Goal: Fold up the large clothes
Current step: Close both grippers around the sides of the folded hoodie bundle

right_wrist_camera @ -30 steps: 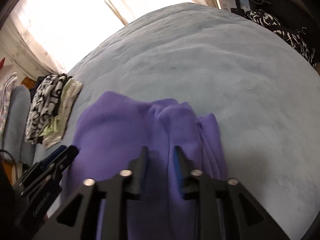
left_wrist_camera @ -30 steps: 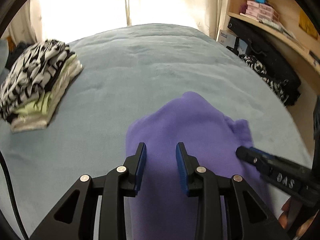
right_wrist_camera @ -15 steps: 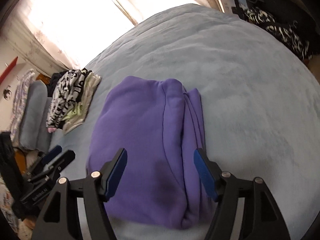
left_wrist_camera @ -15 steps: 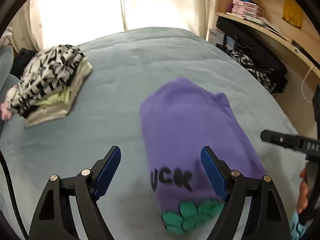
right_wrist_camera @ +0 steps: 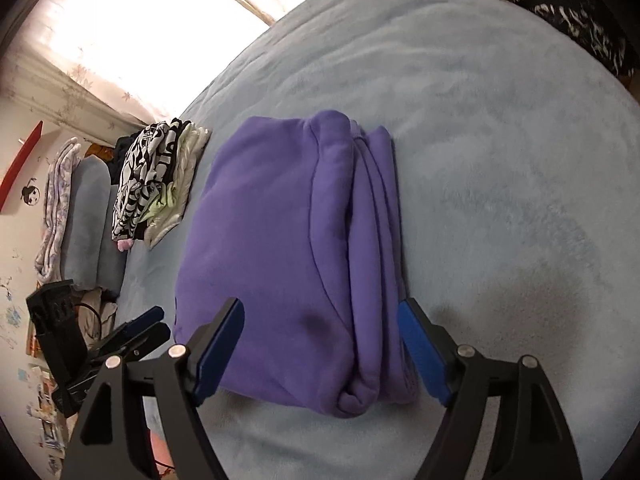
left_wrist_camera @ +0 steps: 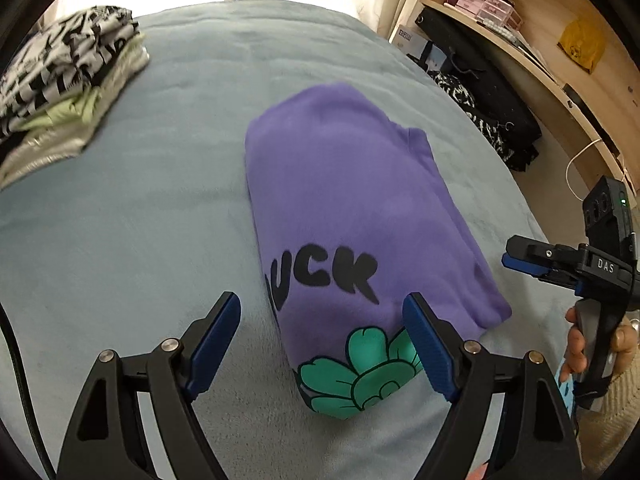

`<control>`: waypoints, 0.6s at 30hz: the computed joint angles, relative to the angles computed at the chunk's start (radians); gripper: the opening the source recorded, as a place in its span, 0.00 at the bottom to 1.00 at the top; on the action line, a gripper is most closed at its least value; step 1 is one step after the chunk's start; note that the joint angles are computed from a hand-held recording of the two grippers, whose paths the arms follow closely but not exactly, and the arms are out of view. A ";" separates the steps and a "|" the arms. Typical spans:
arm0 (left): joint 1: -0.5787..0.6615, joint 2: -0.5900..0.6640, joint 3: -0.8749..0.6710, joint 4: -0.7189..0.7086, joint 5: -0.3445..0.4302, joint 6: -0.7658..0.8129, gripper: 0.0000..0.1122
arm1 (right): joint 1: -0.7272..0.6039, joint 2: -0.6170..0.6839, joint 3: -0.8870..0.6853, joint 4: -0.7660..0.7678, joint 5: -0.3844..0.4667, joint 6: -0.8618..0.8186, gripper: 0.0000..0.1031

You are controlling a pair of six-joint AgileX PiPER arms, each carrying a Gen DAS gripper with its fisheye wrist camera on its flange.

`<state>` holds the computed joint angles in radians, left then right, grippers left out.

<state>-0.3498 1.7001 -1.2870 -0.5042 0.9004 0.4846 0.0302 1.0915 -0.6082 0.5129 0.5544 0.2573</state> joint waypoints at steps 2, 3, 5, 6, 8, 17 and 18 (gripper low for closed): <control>0.014 0.019 0.001 -0.036 0.013 0.029 0.73 | -0.022 0.006 0.017 0.052 -0.006 -0.060 0.77; 0.027 0.028 0.004 -0.068 0.024 0.050 0.73 | -0.035 0.010 0.025 0.083 -0.006 -0.094 0.77; 0.044 0.051 -0.007 -0.116 0.050 0.075 0.73 | -0.075 0.021 0.046 0.177 -0.001 -0.193 0.77; 0.053 0.063 -0.013 -0.136 0.063 0.085 0.73 | -0.095 0.026 0.056 0.216 0.005 -0.234 0.77; 0.076 0.087 -0.023 -0.182 0.093 0.113 0.73 | -0.132 0.041 0.072 0.295 0.018 -0.322 0.78; 0.136 0.197 -0.042 -0.348 0.178 0.204 0.75 | -0.193 0.136 0.093 0.501 0.041 -0.593 0.78; 0.136 0.203 -0.040 -0.358 0.174 0.210 0.76 | -0.195 0.146 0.092 0.511 0.040 -0.608 0.78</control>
<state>-0.2136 1.9032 -1.3269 -0.8617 1.0743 0.6946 -0.1652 1.2373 -0.5161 1.0237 0.5948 -0.3508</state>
